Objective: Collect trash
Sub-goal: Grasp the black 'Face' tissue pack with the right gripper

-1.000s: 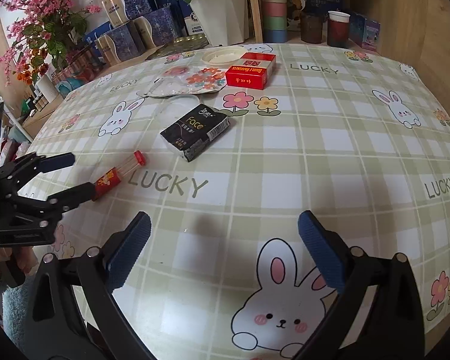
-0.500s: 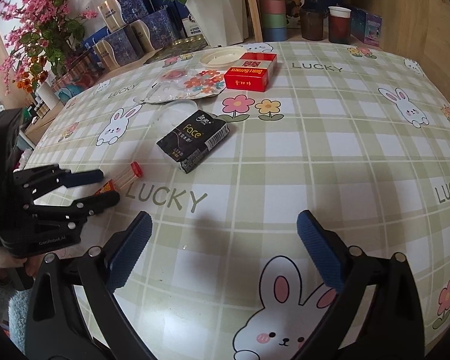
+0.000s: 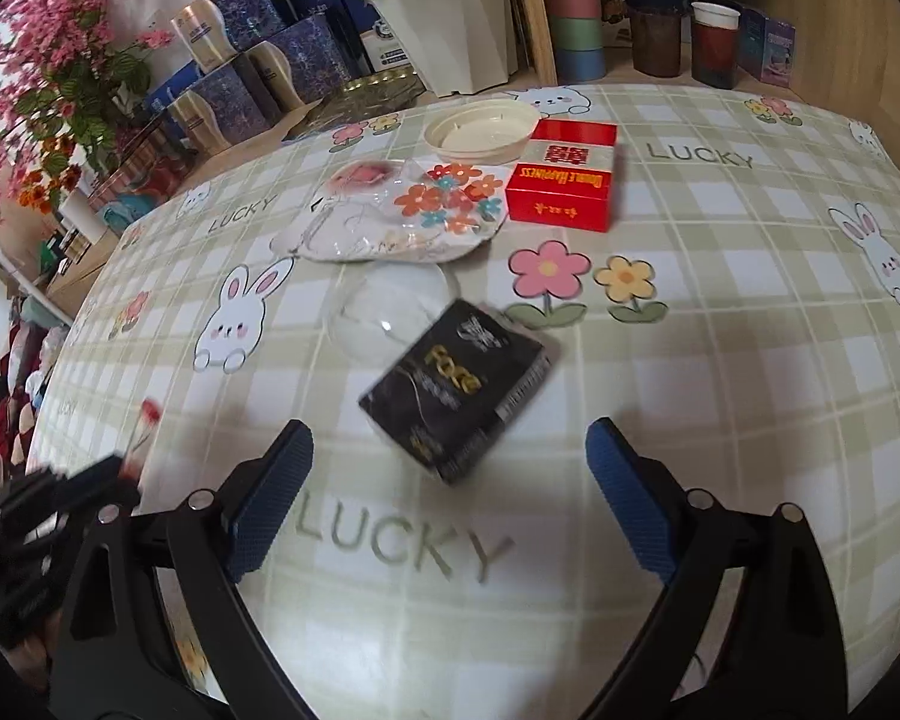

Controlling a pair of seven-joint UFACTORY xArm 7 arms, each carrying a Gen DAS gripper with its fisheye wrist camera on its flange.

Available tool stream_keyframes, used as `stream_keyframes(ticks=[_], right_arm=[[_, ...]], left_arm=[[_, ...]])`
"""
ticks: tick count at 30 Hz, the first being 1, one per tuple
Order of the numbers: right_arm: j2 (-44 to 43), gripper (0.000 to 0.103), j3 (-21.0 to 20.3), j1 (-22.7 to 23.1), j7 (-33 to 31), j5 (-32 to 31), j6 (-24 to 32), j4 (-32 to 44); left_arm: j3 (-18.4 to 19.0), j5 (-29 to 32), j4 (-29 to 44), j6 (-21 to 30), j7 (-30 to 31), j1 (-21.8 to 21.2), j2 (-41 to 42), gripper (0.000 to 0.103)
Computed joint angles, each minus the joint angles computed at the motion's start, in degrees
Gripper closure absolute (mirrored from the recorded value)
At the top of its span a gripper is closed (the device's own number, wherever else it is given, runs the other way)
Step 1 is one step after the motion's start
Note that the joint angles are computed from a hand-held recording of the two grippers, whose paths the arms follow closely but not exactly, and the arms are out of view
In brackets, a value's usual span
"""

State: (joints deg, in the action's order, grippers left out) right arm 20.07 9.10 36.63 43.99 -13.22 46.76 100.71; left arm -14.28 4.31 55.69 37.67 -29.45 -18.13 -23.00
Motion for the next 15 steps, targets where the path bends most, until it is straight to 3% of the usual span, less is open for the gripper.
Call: stream_keyframes(ticks=[4,7,15], right_arm=[[6.7,0.011,-1.6,1.9,3.6,-1.1,4.9,9.4],[10.9,0.018,-2.3,3.7,0.6,-2.1,11.8,17.2],[7.7,0.041,-2.5,4.6,-7.5,-4.5,13.0,12.7]], left_arm=[[0.6,-0.6,-2.4,0.1,-1.0,0.5,-2.9,0.081],[0.8,-1.1,-4.2,0.2,-1.5,0.8,-5.2,0.081],[0.7,-3.1,-7.7,-0.9,-2.0,0.5,-8.6,0.081]])
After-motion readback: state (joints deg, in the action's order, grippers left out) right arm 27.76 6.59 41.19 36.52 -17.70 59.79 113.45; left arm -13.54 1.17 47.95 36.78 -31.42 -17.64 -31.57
